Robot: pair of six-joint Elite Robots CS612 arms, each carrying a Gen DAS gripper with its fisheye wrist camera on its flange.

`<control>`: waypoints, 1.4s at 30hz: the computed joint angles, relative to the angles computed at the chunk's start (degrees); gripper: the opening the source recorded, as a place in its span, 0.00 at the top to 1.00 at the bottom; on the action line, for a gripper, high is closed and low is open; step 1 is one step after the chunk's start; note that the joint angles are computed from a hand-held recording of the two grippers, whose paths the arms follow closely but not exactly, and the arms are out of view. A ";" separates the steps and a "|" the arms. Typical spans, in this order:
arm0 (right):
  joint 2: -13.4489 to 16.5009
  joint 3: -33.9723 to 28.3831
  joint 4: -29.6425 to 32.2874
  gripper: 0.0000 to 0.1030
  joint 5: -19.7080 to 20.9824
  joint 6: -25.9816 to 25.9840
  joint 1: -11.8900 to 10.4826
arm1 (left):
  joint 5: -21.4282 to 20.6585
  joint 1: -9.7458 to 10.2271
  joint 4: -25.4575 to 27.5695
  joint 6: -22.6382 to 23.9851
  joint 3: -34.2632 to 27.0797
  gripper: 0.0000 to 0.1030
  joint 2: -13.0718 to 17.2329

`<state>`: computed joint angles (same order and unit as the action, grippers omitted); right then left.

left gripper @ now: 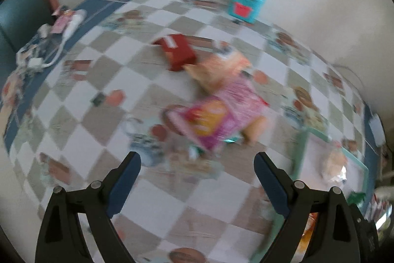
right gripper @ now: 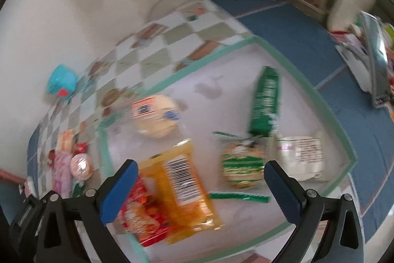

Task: Organize snacks
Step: 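Withdraw both tools from the tray back over the snack pile, then grasp the pink Swiss roll bag with the left tool while the right tool approaches the cup cake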

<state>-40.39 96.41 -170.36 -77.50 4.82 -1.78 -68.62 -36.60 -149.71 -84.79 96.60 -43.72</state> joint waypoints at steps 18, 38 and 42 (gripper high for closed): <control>-0.35 1.81 -7.16 0.00 8.67 -3.75 3.56 | 1.78 1.45 -1.27 -7.04 6.44 0.09 -3.41; 1.88 -1.30 -7.85 0.00 7.85 -9.13 8.15 | 1.08 3.17 -3.15 -7.53 7.57 0.09 -2.94; 2.57 -2.53 -7.05 0.00 10.22 -10.17 8.49 | 1.33 3.39 -3.00 -6.51 6.71 0.09 -2.49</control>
<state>-37.82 93.88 -177.41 -67.28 -5.34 6.71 -67.29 -33.21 -152.71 -91.29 103.31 -46.20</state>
